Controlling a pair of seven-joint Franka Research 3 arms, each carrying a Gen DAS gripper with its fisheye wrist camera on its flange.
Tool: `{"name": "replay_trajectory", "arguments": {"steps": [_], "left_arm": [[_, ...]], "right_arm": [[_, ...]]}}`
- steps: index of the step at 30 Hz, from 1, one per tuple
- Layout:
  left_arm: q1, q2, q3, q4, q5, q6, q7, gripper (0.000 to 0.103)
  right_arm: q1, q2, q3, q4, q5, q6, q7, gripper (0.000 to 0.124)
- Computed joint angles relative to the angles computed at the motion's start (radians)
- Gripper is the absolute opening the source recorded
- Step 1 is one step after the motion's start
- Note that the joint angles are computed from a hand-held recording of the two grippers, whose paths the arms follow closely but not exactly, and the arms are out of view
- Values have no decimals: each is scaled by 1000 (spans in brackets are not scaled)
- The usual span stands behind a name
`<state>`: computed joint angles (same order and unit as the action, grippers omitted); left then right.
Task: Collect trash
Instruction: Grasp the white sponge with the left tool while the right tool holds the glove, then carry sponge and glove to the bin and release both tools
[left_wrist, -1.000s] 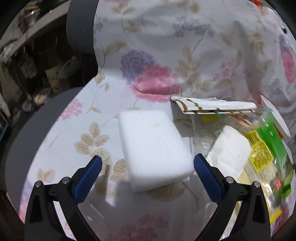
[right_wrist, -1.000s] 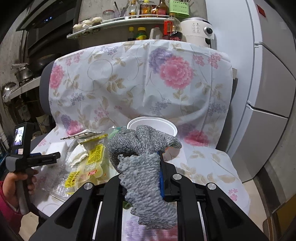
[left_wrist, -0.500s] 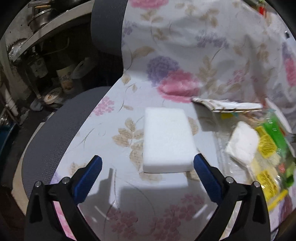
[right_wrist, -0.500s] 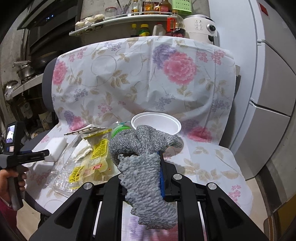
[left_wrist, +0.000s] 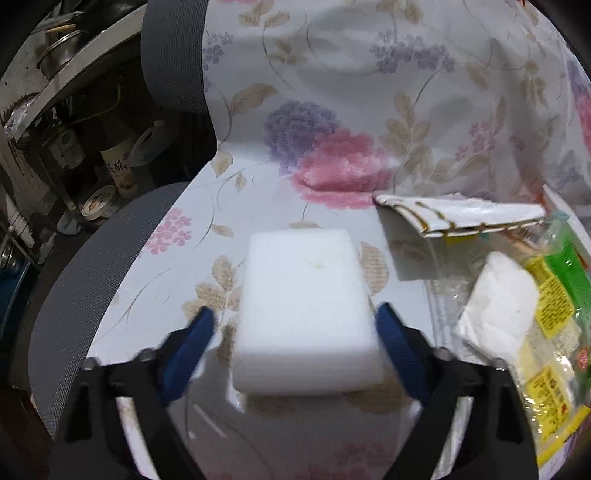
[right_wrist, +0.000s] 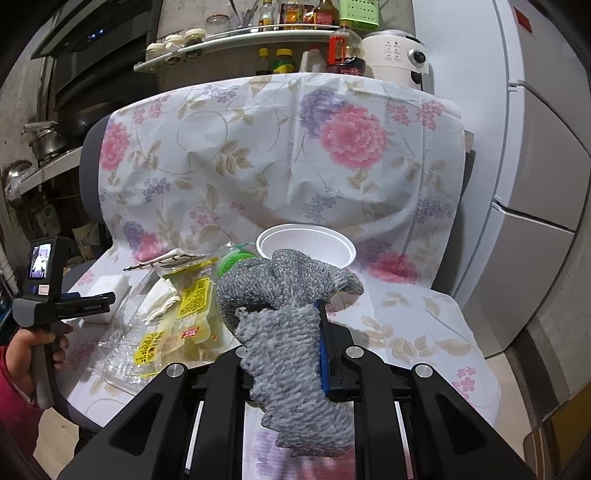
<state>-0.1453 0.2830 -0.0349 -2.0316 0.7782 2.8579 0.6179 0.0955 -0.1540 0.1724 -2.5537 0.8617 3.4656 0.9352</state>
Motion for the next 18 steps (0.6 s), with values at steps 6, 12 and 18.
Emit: {"name": "replay_trajectory", "arguments": {"steps": [6, 12, 18], "left_arm": [[-1, -74, 25, -85, 65, 85, -77, 63], [40, -262, -1, -239, 233, 228, -222, 62], [109, -356, -140, -258, 600, 370, -556, 62]], "right_arm": [[44, -23, -58, -37, -101, 16, 87, 16], [166, -98, -263, -134, -396, 47, 381, 16], [116, -216, -302, -250, -506, 90, 495, 16]]}}
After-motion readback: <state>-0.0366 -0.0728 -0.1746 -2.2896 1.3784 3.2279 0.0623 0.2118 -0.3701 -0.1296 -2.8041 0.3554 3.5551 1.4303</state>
